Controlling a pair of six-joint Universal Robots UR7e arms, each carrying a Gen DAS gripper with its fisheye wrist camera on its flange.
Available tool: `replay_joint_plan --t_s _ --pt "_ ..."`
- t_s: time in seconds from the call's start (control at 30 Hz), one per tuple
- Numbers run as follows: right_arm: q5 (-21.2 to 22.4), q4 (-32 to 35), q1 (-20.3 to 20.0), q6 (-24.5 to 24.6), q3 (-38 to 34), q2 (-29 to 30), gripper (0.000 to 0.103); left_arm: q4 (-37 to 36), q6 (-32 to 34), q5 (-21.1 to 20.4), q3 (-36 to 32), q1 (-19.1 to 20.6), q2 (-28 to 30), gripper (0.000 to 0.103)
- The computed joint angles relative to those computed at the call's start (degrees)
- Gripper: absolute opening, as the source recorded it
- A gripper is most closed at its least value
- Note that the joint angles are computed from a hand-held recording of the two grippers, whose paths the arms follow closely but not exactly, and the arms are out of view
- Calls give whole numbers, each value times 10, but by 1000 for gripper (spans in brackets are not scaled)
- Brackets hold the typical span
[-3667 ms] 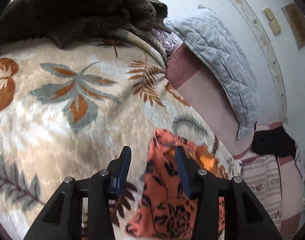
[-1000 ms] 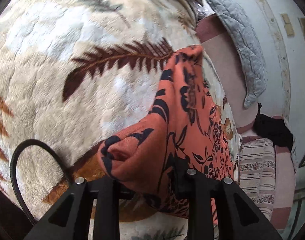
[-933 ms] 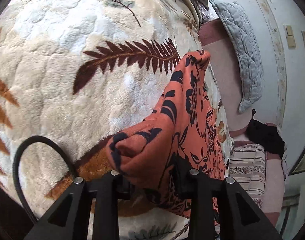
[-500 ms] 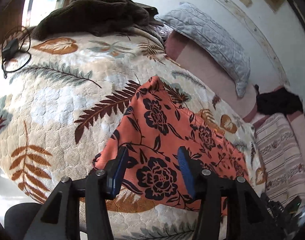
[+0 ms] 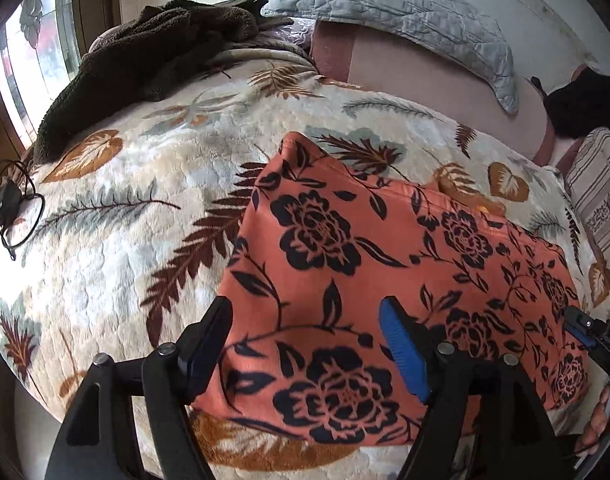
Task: Fold small clothes
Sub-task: 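Fold the hem toward the collar with the left tool and release, then press the folded orange blouse flat with both tools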
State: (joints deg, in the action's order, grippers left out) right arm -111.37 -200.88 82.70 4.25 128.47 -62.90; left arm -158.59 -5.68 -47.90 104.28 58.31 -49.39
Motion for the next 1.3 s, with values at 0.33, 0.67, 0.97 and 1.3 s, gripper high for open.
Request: replay_joint_plan --t_s 0.33,0.67,0.97,1.3 --pt "-7 103 -7 -4 -103 60 34 110 -31 -14 -71 48 45 89" --pt "-15 8 27 -55 31 53 34 -112 18 73 101 -8 13 97" --pt "-65 -50 63 -54 68 32 32 -187 56 90 157 -52 -28 97" --pt "-84 -99 56 -22 121 -17 32 -190 56 95 199 -120 -78 97"
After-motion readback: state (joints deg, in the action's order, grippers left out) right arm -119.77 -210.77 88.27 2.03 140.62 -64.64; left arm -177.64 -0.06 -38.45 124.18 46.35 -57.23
